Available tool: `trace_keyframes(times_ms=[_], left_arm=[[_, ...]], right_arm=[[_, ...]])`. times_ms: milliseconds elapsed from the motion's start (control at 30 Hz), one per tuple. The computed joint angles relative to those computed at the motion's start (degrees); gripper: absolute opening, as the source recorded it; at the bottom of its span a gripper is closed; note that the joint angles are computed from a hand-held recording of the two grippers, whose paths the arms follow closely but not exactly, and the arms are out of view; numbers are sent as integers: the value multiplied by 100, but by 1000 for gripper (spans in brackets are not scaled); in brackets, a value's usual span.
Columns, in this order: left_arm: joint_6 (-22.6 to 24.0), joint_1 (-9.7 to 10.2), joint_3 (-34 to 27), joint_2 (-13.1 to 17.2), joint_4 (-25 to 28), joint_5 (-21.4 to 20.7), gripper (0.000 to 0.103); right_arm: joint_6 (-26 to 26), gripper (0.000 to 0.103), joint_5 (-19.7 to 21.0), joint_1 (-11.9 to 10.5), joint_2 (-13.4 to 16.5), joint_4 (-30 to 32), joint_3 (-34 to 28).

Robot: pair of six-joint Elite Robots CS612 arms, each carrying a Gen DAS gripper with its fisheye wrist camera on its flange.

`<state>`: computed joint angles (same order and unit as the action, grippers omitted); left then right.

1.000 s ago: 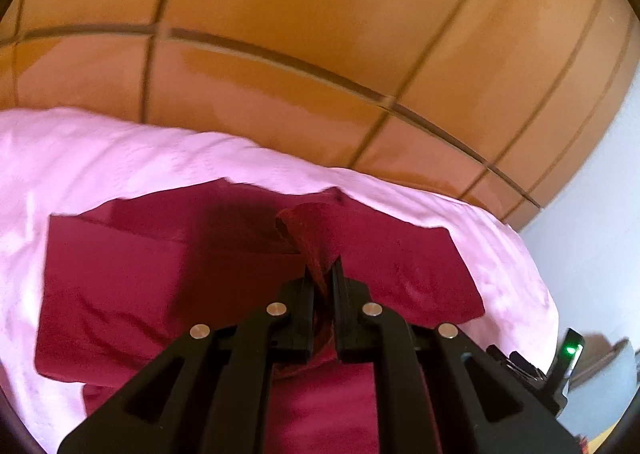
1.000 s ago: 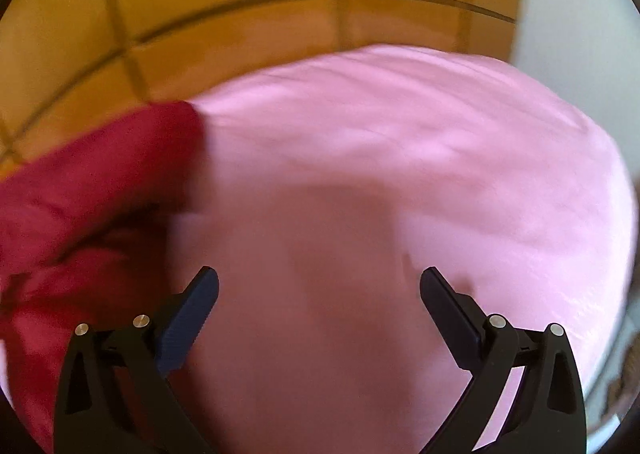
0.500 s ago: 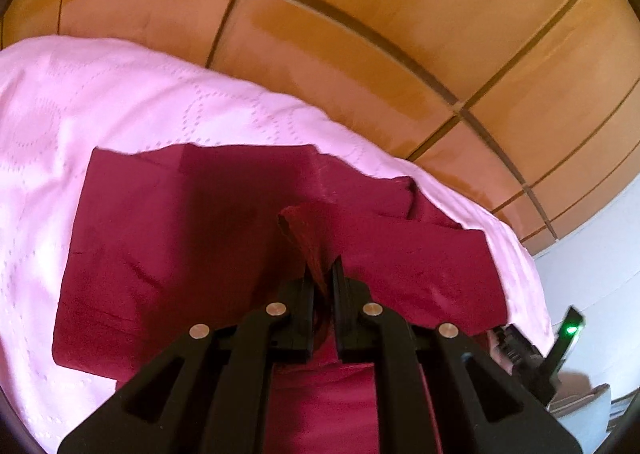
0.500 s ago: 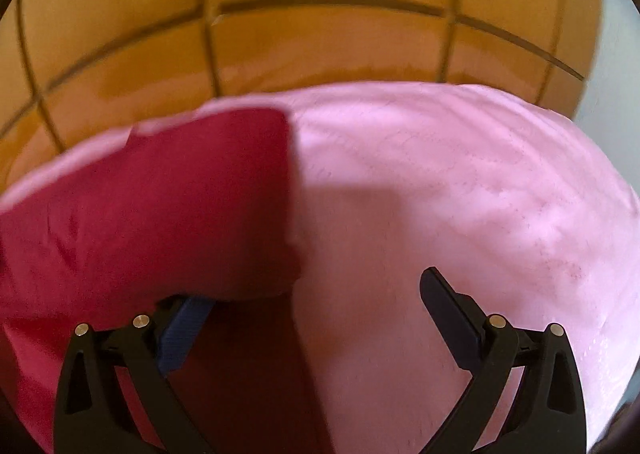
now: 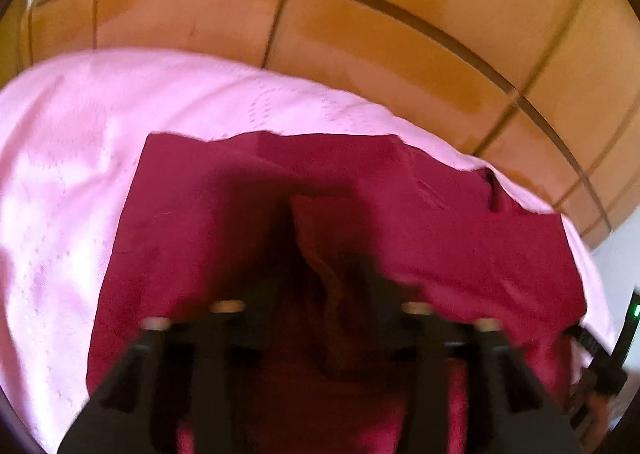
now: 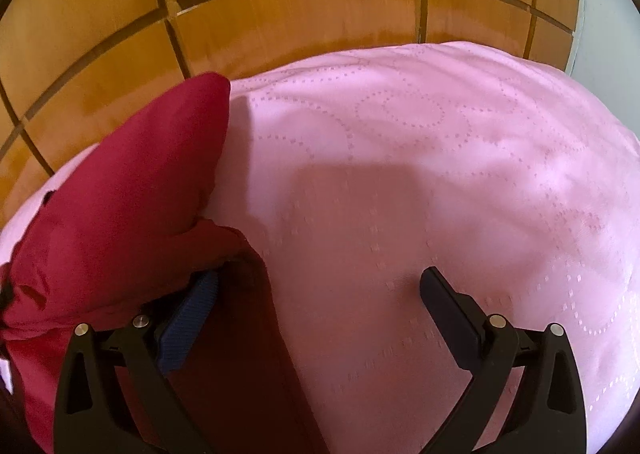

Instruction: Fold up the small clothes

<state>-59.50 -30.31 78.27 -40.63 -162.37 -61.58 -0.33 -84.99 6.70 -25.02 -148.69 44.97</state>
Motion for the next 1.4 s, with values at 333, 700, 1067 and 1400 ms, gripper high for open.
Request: trace_keyframes(times_ms=[333,700,1067,1400], left_arm=[[-59,-308,374,-201,-49,1156,95],[-374,-240,333,-140,85,920,99],[-457,-168,205,-80,463,593,100],[-474,-159,72,-56,884,616,101]], right_arm=[[292,100,169,-70,-578,-1430,1056],[-752,100,-721,251,445,213,-867],[-145,100,-133,91,260,5,-567],[-362,100,1534,59,688,189,-1446]])
